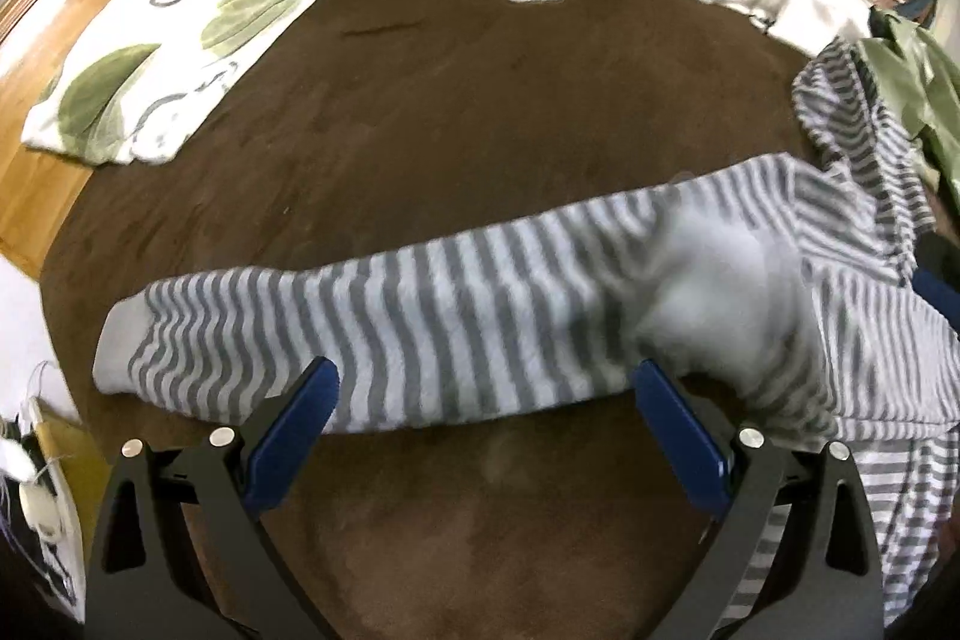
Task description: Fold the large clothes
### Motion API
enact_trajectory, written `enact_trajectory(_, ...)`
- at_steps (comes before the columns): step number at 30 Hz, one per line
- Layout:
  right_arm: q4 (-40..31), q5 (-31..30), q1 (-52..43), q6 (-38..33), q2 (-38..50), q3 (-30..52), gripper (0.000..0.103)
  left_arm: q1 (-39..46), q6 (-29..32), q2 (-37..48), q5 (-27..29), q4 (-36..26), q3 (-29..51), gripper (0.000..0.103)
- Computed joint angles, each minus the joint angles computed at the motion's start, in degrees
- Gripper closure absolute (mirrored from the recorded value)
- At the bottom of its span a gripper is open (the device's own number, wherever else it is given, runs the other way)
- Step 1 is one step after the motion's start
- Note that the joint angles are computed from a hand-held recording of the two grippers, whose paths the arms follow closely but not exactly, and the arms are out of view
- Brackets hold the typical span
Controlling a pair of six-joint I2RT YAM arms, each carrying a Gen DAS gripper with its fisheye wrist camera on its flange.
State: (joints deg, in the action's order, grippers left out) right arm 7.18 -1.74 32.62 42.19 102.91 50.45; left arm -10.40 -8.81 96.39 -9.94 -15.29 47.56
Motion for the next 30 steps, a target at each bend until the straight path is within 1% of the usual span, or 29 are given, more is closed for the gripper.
enact_trajectory(3,-3.14,1.72,-3.73,-1.48,-5.59,-4.80,0.032,-1.34,1.32,1.07,1.28,-0.56,2.49,0.006)
enact_trajectory(6,-5.13,2.70,-7.93,-2.44,-10.91,-9.83,0.032,-2.35,2.02,3.36,4.19,-1.24,5.48,0.006)
enact_trajectory(11,-7.07,4.88,-13.79,-3.54,-18.80,-17.51,0.030,-5.04,2.59,9.36,5.25,-1.25,11.17,0.006)
enact_trajectory(15,-7.38,4.17,-18.89,-3.22,-24.35,-23.82,0.030,-6.02,2.86,14.50,7.12,-0.76,15.08,0.006)
enact_trajectory(20,-6.95,1.16,-25.26,-2.28,-31.49,-32.33,0.030,-6.28,2.95,20.18,8.92,-0.92,18.71,0.006)
enact_trajectory(25,-3.27,-1.69,-30.67,-0.42,-34.23,-39.63,0.030,-6.01,1.53,22.89,10.31,0.39,18.67,0.006)
enact_trajectory(27,0.93,-3.93,-33.84,0.46,-33.25,-42.50,0.033,-6.00,1.17,23.13,11.13,1.73,17.77,0.007)
enact_trajectory(29,5.82,-6.18,-36.45,1.08,-30.85,-44.43,0.041,-6.15,0.92,23.37,12.31,2.85,17.09,0.013)
enact_trajectory(30,9.48,-7.71,-37.96,1.31,-28.54,-45.38,0.043,-6.29,0.83,23.84,13.07,2.89,17.15,0.018)
